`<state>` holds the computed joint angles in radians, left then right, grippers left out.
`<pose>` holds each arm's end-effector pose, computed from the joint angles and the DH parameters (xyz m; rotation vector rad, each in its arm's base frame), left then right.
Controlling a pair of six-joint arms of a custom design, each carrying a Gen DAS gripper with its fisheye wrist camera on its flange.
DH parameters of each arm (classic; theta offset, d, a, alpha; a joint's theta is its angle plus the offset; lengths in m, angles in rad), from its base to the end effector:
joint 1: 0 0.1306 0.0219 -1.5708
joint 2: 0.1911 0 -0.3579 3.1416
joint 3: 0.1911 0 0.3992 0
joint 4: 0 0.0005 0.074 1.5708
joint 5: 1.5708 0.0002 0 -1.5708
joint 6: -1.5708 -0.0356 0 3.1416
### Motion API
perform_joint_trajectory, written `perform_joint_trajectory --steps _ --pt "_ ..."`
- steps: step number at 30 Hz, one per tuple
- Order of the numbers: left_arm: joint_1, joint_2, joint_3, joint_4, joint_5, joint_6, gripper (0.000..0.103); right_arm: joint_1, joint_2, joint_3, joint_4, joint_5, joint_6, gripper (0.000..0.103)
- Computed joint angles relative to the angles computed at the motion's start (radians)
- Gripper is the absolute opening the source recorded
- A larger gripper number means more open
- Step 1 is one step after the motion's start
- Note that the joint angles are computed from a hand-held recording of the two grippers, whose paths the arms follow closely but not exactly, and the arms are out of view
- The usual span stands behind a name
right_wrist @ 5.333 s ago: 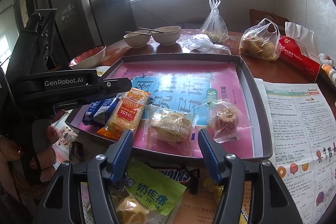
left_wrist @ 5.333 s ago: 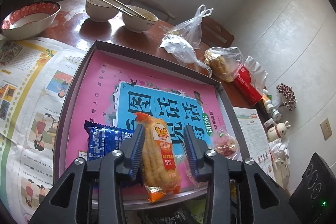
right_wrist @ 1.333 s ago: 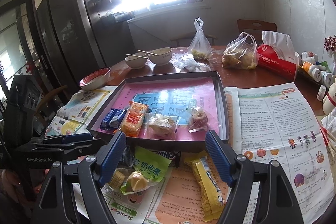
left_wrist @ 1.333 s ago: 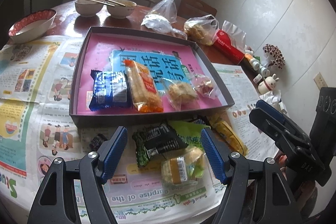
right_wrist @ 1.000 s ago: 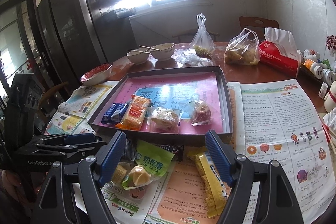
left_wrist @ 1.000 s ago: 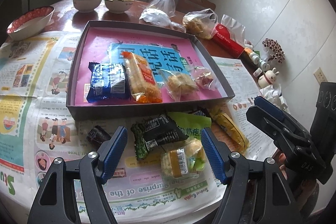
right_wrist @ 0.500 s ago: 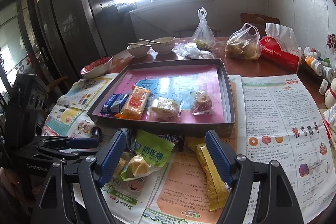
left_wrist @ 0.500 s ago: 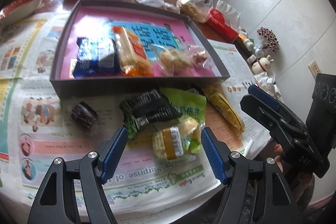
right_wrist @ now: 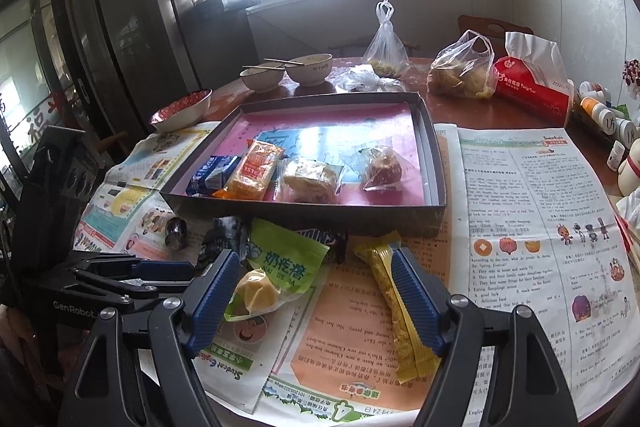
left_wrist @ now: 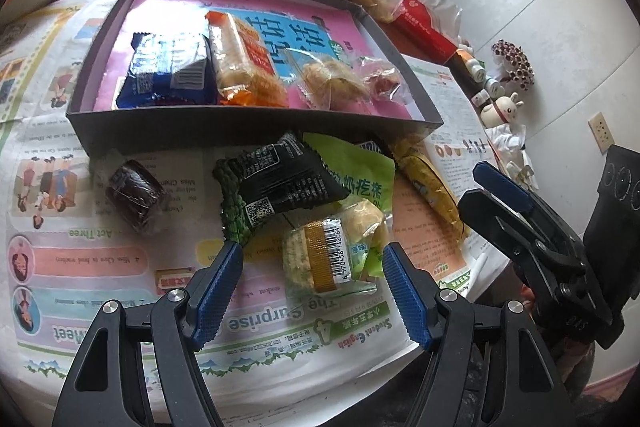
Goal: Organize snacks
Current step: 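Move the left gripper over the wrapped barcode cake while the right approaches the green milk-candy bag, then grasp the wrapped cake with the left gripper while the right grasps the green milk-candy bag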
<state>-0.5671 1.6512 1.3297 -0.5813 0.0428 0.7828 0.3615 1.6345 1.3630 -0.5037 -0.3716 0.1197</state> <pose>0.4749 -0.3049 0.2631 -0.2587 2.5677 -0.6027 0.5317 0.2143 0.2947 -0.7366 2.2272 0.5549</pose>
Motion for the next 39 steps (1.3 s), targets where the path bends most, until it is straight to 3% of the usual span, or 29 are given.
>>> perform_joint_trajectory --steps 7,14,21,33,39 --pt "-0.003 0.008 0.004 0.011 -0.001 0.0 0.071 -0.003 0.018 0.009 -0.013 0.008 -0.001 0.077" --pt "-0.002 0.01 -0.001 0.022 0.02 0.001 0.046 0.006 0.022 0.01 -0.028 0.006 0.015 0.077" --pt "0.006 -0.015 -0.033 0.035 0.029 0.008 0.045 0.022 0.035 0.015 -0.056 -0.011 0.015 0.077" --pt "0.018 -0.055 -0.083 0.054 0.024 0.012 0.045 0.052 0.105 0.072 -0.177 -0.021 -0.012 0.077" --pt "0.022 -0.063 -0.095 0.065 0.03 0.017 0.045 0.082 0.093 0.042 -0.113 0.058 0.0 0.077"
